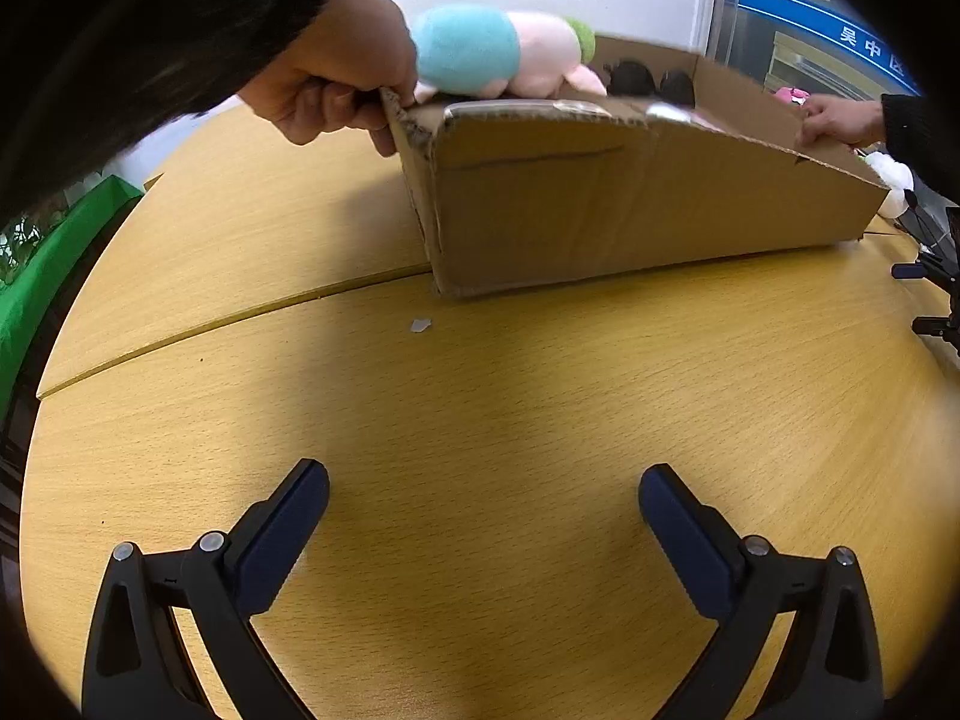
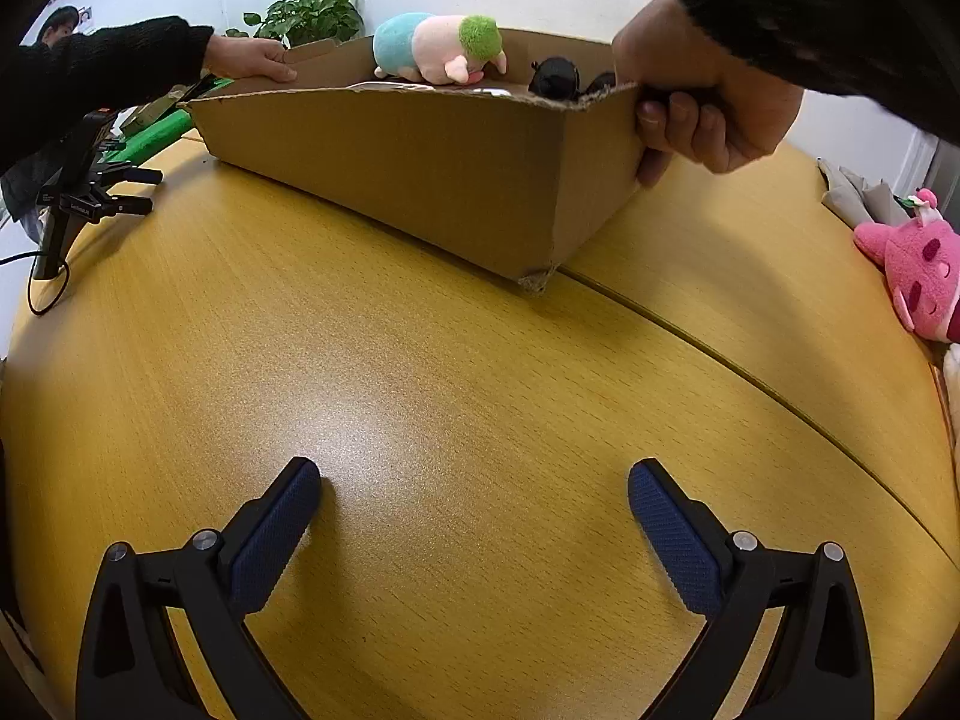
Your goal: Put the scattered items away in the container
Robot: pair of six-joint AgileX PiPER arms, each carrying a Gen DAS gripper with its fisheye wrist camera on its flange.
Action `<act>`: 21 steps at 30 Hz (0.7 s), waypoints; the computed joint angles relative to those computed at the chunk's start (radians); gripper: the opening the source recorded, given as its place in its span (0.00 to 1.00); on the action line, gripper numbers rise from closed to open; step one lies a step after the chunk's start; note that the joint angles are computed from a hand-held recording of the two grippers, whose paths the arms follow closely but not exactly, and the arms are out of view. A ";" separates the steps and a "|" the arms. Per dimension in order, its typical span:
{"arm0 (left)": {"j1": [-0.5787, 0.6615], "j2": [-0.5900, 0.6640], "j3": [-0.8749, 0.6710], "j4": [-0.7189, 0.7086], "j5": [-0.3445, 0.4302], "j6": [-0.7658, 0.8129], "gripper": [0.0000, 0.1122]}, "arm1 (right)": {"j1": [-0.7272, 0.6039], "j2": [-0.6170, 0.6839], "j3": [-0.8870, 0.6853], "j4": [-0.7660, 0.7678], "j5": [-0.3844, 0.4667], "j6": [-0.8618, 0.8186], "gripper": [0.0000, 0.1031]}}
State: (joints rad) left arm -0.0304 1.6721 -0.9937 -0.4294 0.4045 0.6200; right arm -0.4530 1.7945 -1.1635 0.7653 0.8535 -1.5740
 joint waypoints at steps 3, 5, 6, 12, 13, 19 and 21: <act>0.000 0.000 0.001 0.000 -0.001 0.000 0.92 | 0.000 0.002 -0.004 -0.001 0.001 0.002 1.00; 0.000 0.000 0.002 0.000 -0.002 -0.001 0.92 | 0.000 0.003 -0.006 -0.002 0.003 0.002 1.00; -0.001 0.000 0.002 0.000 -0.002 -0.001 0.92 | 0.000 0.003 -0.007 -0.002 0.003 0.002 1.00; -0.002 0.000 0.002 0.001 -0.003 -0.004 0.92 | 0.000 0.003 -0.006 -0.002 0.003 0.002 1.00; -0.002 0.000 0.003 0.001 -0.004 -0.004 0.92 | -0.001 0.003 -0.006 -0.002 0.003 0.002 1.00; -0.004 0.001 0.000 0.007 -0.003 -0.012 0.92 | -0.001 0.002 -0.006 -0.003 0.004 0.003 1.00; -0.004 -0.001 0.002 0.002 -0.002 -0.003 0.92 | -0.001 0.002 -0.006 -0.003 0.004 0.003 1.00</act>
